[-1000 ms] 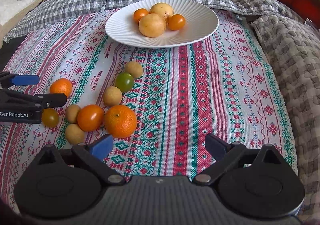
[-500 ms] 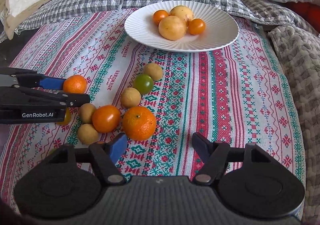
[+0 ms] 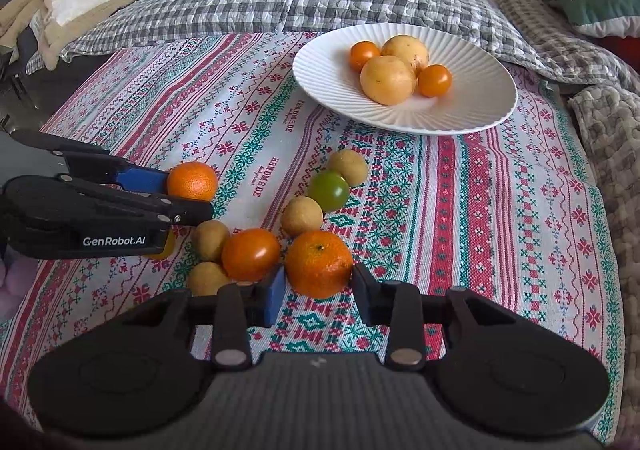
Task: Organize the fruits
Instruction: 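Grasp a stemmed mandarin with the left gripper while the right gripper grasps a mandarin, then carry both held mandarins over the white plate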
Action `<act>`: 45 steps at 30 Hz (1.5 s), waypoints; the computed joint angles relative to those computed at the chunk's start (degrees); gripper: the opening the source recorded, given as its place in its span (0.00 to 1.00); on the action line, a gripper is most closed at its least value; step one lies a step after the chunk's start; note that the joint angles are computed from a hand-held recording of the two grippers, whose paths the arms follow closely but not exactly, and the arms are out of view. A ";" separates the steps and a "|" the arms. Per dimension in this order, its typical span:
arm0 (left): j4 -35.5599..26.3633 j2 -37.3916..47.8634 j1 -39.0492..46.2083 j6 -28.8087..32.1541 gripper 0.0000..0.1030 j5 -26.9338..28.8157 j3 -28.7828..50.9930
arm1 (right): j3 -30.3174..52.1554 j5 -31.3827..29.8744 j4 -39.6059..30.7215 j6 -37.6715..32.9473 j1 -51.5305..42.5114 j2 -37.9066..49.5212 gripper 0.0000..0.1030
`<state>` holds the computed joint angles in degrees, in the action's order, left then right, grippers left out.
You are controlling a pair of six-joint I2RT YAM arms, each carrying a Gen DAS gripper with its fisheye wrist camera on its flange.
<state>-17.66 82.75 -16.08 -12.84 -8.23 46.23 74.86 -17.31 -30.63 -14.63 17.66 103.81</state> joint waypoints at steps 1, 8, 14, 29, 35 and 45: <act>-0.21 0.06 0.01 -0.16 0.26 0.12 0.11 | 0.13 -0.05 -0.20 0.04 -0.14 -0.02 0.32; -0.56 -0.84 -0.20 -0.96 0.25 0.83 0.22 | 0.68 -1.63 -0.27 1.67 -2.41 -0.64 0.29; -0.76 -1.48 -0.54 -1.83 0.17 0.79 0.66 | 2.52 -4.05 -1.67 3.41 -4.42 0.02 0.21; 2.53 1.56 -0.45 -2.36 0.31 1.07 -0.18 | 5.42 -4.81 -3.71 6.79 -3.49 4.04 0.45; 4.31 3.11 -0.34 -3.13 0.29 1.75 0.46 | 6.16 -5.20 -3.82 6.12 -3.02 4.89 0.31; 3.10 2.53 -2.35 -4.38 0.28 0.52 4.54 | 8.92 -6.81 -2.75 9.05 -5.38 4.34 0.30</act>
<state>-14.56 85.28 -18.43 -17.22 -7.71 50.77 83.78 -24.12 -33.38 -5.57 12.29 108.14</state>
